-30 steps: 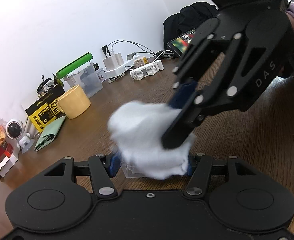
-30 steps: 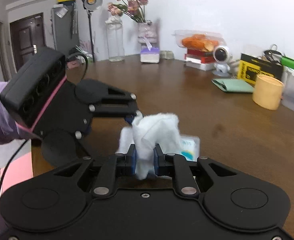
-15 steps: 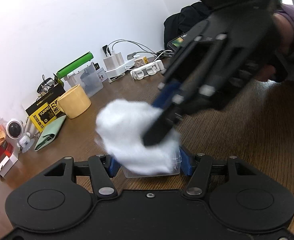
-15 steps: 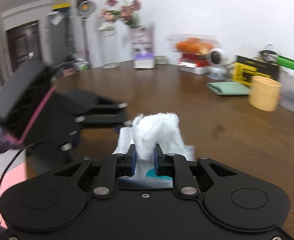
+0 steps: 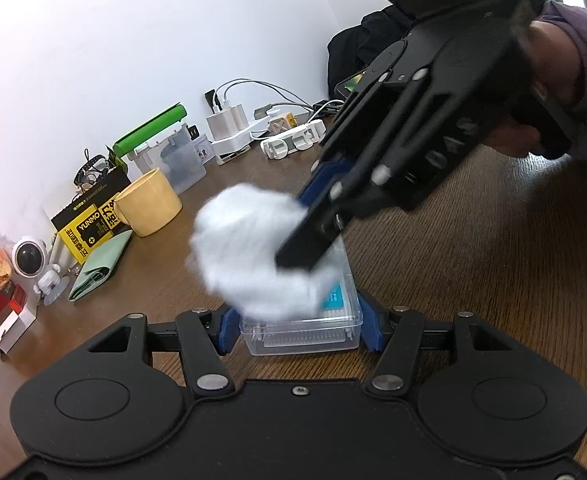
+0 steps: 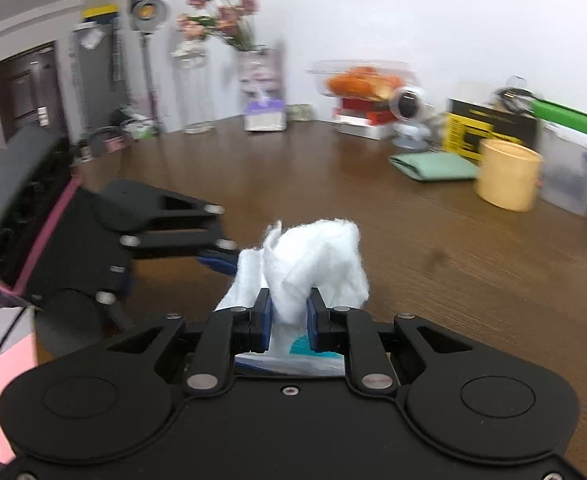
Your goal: Clean container
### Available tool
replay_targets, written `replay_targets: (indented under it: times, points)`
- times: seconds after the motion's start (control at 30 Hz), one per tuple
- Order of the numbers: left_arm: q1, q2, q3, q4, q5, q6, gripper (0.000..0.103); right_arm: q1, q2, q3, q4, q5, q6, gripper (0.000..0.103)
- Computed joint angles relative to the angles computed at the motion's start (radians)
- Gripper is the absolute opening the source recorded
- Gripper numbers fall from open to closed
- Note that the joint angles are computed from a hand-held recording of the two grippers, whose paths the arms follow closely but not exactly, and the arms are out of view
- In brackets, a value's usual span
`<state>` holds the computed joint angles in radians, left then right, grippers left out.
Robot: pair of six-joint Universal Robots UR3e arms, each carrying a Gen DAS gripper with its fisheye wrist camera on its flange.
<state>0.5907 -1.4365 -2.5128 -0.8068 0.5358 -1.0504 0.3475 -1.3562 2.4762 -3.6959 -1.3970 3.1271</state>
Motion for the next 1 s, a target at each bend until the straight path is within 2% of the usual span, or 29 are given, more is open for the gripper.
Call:
replay_targets:
  times: [0.2,0.37,0.5,0.67,0.8,1.0]
  points:
    - [0.001,-0.003,0.005,-0.004,0.000,-0.001,0.058,0.026,-0.041,0.051,0.010,0.018,-0.001,0.019]
    - [0.006,0.007,-0.003,-0.013,0.001,0.009,0.058,-0.035,-0.084,0.113,0.004,-0.043,0.030,0.019]
    - [0.009,0.014,-0.010,-0.018,0.000,0.016,0.058,-0.044,-0.035,0.058,-0.013,-0.034,0.028,0.019]
    - [0.015,0.028,-0.016,-0.038,0.001,0.029,0.058,0.027,0.016,-0.016,0.005,-0.016,0.012,0.019]
    - [0.019,0.037,-0.017,-0.052,0.002,0.035,0.058,0.036,-0.024,0.048,-0.007,-0.024,0.017,0.019]
    - [0.019,0.042,-0.020,-0.053,0.002,0.034,0.058,-0.036,-0.049,0.107,-0.041,-0.062,0.039,0.019]
